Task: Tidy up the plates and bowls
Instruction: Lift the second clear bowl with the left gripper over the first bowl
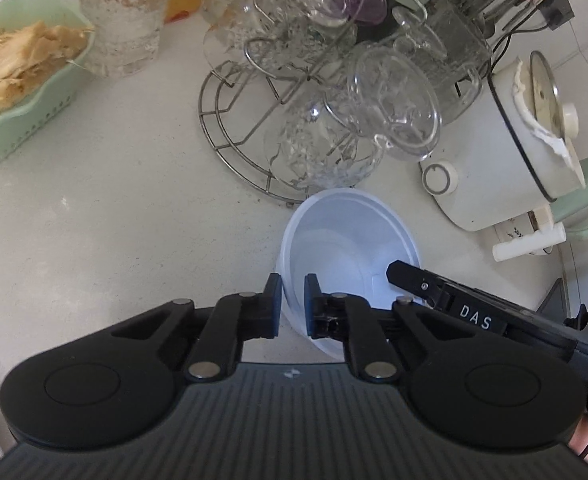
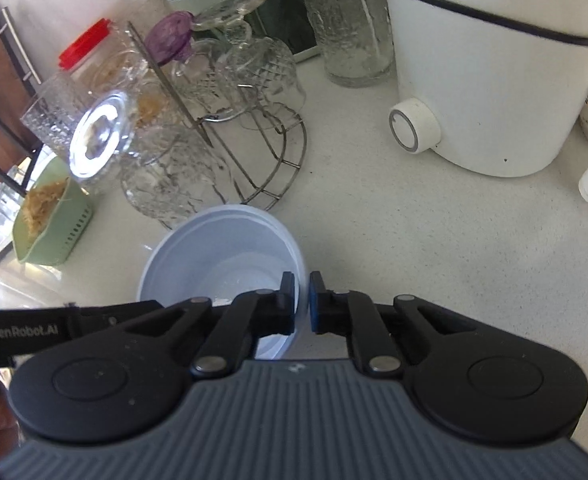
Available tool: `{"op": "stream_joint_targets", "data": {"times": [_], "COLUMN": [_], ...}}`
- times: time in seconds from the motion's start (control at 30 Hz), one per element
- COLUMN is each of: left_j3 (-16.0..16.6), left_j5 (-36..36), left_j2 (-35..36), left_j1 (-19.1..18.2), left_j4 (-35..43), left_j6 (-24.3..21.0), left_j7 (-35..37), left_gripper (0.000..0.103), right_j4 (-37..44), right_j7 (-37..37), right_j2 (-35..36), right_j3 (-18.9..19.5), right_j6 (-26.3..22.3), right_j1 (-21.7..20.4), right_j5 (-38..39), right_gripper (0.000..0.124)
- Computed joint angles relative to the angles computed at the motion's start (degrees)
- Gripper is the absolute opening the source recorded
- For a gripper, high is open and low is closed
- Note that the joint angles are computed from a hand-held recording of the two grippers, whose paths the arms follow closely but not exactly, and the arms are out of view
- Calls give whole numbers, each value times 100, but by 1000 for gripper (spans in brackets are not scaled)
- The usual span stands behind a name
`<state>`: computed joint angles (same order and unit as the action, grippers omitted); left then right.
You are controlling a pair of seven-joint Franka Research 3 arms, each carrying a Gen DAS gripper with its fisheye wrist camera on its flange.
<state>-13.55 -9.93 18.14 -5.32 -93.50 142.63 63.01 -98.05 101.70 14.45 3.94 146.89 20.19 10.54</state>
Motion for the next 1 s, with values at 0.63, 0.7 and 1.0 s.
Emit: {"op": "stream_joint_targets", "data": {"times": [0.63, 0.7, 1.0], "left_j3": [160, 182, 310], "left_j5": [-415, -541, -819], "left_j2": [-1097, -1204, -1634], "left_j1": [59, 63, 3], "left_j4": [-728, -815, -1121], "left_j6": [84, 92, 106], "left_j7": [337, 412, 771], "left_gripper": [14, 14, 14], "right_j4": [-398, -428, -714], "right_j7": [410, 529, 1018], "right_j2": [-692, -753, -1152], "right_j3": [112, 119, 199], "right_j6": [118, 109, 216], "right_j1": [95, 117, 190], "right_j5": [31, -20, -313], "right_gripper": [10, 10, 11]}}
